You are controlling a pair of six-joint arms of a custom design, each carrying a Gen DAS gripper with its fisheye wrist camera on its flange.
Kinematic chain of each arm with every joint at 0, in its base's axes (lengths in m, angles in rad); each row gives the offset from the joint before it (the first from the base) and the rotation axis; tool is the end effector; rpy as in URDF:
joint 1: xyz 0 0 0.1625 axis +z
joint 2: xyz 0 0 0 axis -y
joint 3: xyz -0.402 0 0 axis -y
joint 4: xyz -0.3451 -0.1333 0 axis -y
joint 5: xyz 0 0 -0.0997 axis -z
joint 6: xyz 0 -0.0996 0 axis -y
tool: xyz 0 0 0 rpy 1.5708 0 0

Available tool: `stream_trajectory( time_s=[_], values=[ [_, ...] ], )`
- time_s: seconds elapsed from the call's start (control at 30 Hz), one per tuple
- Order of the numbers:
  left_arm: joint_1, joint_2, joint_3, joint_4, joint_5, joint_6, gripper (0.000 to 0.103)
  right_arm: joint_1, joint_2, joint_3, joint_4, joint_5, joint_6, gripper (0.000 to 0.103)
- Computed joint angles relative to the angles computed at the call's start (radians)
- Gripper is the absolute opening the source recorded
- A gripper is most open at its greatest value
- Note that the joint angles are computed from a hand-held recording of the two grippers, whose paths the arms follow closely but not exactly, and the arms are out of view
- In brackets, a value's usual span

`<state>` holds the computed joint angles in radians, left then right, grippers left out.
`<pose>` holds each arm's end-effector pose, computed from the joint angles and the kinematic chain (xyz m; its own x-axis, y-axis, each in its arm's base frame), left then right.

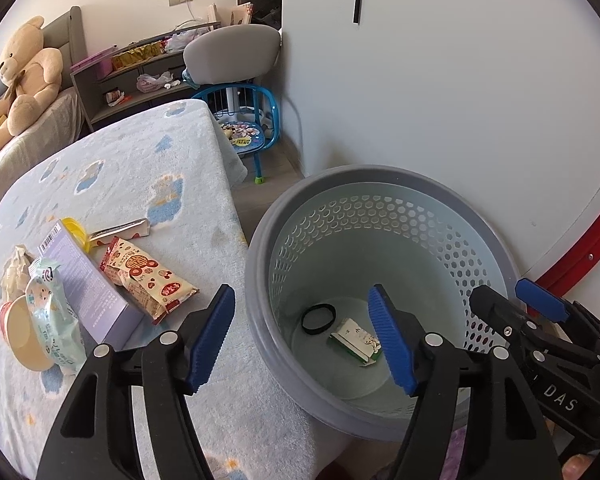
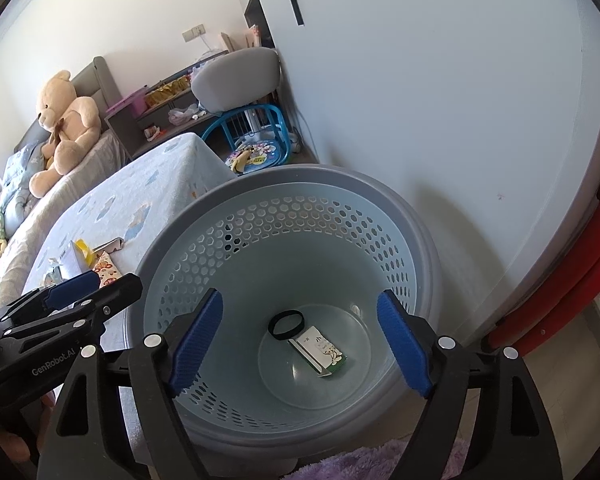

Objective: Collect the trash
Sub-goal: 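Move both tools back from the basket toward the table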

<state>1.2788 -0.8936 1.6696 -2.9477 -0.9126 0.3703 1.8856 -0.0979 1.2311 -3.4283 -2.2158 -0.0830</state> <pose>0.0061 -0.6544 0.2255 -0.7131 0.1894 -0.6750 0.5316 0.7738 -0.3445 0.2784 -0.6179 -0.1043 -0.8609 0.0719 0.5037 -0.3043 0.7206 -0.6230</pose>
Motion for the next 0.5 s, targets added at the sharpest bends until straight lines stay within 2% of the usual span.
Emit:
stream_trajectory(
  time_s=[0.2, 0.5],
  values=[
    [0.006, -0.020, 0.014, -0.015, 0.000, -0.013, 0.066, 0.004, 0.004, -0.013, 0.026, 0.000, -0.005, 0.082],
    [0.019, -0.064, 0.039, -0.049, -0.005, -0.017, 0.068, 0.022, 0.034, -0.062, 0.045, -0.040, -0.038, 0.090]
  ],
)
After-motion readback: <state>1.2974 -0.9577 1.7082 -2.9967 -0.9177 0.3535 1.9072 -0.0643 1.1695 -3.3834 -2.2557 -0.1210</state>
